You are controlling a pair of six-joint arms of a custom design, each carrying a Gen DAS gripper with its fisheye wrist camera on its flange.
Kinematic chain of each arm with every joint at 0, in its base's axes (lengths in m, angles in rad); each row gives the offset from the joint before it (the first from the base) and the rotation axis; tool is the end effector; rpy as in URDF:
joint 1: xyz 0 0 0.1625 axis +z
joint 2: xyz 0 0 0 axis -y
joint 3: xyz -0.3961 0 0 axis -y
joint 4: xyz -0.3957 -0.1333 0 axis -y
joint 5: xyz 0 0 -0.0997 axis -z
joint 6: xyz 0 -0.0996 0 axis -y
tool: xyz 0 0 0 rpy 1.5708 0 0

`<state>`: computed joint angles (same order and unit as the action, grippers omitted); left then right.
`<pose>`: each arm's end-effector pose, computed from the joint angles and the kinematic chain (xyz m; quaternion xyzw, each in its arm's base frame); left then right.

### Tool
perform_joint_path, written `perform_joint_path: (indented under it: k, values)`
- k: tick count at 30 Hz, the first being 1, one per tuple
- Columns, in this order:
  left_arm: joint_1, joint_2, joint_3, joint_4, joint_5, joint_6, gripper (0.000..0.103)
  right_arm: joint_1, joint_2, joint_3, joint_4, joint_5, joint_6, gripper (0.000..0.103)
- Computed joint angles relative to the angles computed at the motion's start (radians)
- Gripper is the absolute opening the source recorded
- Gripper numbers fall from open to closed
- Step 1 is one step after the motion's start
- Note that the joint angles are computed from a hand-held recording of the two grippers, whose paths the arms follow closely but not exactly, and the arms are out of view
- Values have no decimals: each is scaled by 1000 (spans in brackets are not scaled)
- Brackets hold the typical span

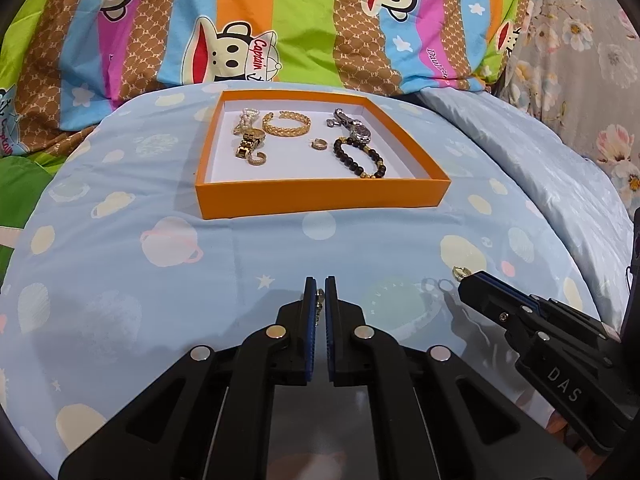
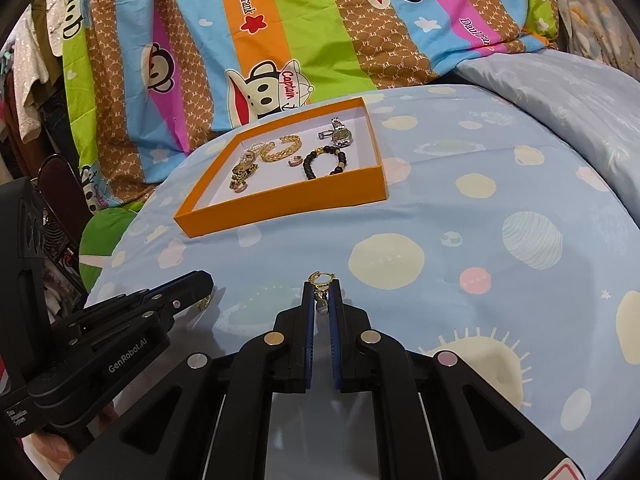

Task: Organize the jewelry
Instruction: 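Carry both pearl drop earrings over the orange box with both grippers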

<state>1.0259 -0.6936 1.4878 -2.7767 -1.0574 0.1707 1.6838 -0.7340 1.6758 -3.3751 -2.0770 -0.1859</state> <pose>-0.2111 -0.6999 0.0939 0.2830 0.9050 -0.2405 0.2074 0.1587 -0.6441 0.1269 0.0274 -0.8853 0.3961 0.2421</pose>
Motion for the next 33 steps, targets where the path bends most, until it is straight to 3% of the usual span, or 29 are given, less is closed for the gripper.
perform_joint_path:
  k: [18,24,33]
  values:
    - [3,-67,54,-57,-26,2,3,6,-7,-10,13,25,-12,7]
    - [-7,-34,-53,-49,-19,70,3,28,-6,-106,75,51,-71,7]
    - [-1,136,-320,3,45,163,3,15,96,-381,329,96,-70,7]
